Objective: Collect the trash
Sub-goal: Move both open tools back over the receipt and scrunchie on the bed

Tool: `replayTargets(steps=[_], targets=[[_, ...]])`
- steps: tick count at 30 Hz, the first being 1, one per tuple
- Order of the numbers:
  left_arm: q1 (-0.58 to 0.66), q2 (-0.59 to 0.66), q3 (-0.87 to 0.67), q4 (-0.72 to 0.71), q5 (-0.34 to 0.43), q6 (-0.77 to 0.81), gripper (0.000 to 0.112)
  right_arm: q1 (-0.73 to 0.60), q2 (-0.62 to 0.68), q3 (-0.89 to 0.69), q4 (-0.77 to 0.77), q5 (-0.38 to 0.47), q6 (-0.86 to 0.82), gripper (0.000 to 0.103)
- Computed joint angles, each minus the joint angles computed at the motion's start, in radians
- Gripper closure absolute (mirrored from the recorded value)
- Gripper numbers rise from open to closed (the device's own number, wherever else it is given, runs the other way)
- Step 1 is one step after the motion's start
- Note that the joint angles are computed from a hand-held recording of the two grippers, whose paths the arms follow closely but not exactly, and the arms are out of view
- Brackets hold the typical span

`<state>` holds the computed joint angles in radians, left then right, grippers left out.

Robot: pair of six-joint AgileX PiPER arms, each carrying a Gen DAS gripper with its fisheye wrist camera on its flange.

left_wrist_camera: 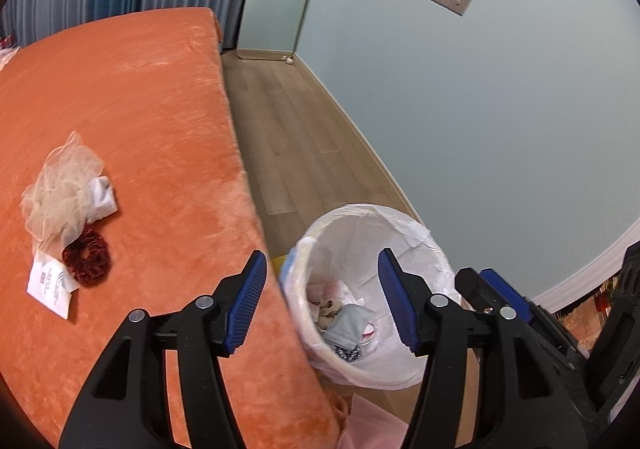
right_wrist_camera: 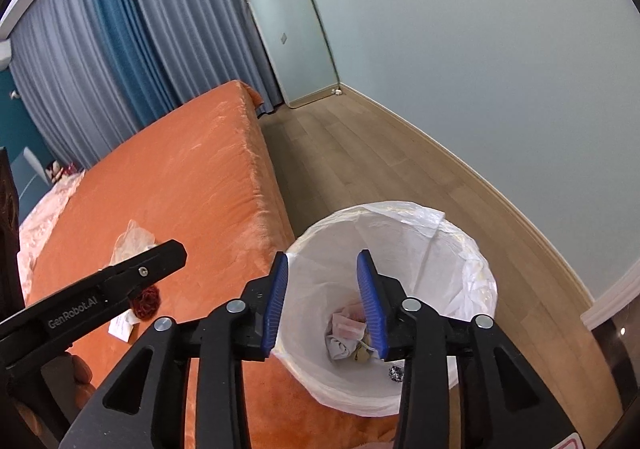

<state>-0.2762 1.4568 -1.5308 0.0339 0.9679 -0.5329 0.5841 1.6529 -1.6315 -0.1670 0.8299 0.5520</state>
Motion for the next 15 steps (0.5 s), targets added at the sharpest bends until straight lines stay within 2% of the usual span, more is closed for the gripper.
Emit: replayTargets(steps=[5,13,15], targets=[[0.096,-0.068,0.092,-0.025,-0.013,0.046,0.057,0.070,0.063,-0.097,-0.002,0.043,-0.004,0.067],[0.355,-0.174,0.237,-0.140,-0.004,0.211,0.057,0.197,0.217,-0.312,-0.009,0.142,-0.005,0.067],[0.433,-0.193,0.268,-0.171,0.003,0.266,0.053,0.224,0.264,-0.383,-0.005,0.174,-0.009,0.067]])
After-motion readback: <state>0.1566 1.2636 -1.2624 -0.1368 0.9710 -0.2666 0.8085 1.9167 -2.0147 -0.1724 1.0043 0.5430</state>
